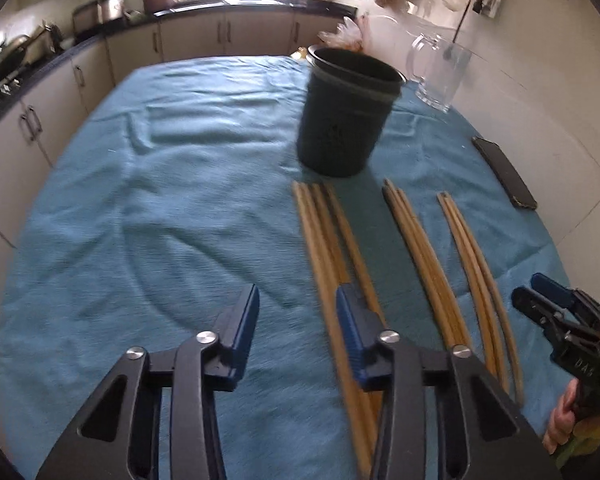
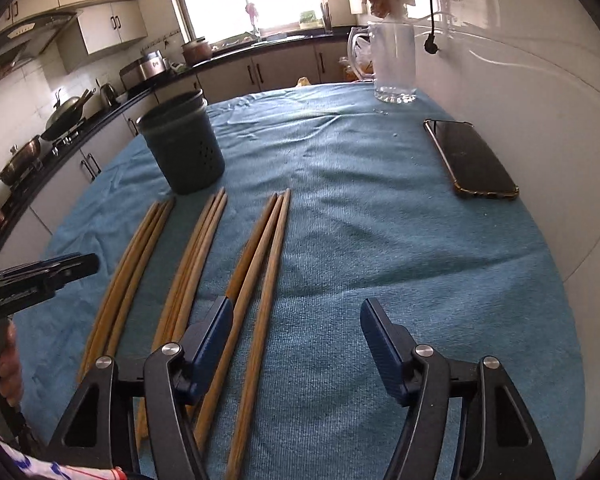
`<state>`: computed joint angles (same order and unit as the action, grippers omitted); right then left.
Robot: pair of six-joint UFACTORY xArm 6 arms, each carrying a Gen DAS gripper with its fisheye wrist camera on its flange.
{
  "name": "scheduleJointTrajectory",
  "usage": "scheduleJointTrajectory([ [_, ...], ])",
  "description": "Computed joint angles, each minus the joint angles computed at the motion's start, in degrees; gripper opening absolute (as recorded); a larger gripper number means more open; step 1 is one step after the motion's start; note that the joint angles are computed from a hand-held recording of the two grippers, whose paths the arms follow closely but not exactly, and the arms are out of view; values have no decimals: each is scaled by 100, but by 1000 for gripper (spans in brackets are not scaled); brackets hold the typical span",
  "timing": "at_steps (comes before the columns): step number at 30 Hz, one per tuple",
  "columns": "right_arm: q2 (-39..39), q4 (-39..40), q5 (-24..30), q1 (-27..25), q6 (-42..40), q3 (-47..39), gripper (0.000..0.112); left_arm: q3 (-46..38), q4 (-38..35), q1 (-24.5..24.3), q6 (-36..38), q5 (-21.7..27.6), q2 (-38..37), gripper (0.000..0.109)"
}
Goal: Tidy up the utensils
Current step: 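Close the left tool on one wooden chopstick while the right tool grasps another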
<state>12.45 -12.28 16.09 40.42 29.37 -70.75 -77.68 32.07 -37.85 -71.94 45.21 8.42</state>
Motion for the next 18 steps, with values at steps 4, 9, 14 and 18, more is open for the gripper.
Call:
scheduleJointTrajectory([
  [4, 139, 114, 118, 19, -109, -171, 71, -181, -310, 52, 309, -64, 260, 16],
  [9, 235, 72, 282, 37, -118, -317, 71, -303, -244, 34, 337, 59, 381, 9],
  [14, 348, 221, 529, 71, -307, -503, 54, -337, -264, 13, 366, 222, 373, 8],
  [18, 482, -106, 793, 92, -209, -739, 42, -298, -348, 21, 344, 449, 282, 7],
])
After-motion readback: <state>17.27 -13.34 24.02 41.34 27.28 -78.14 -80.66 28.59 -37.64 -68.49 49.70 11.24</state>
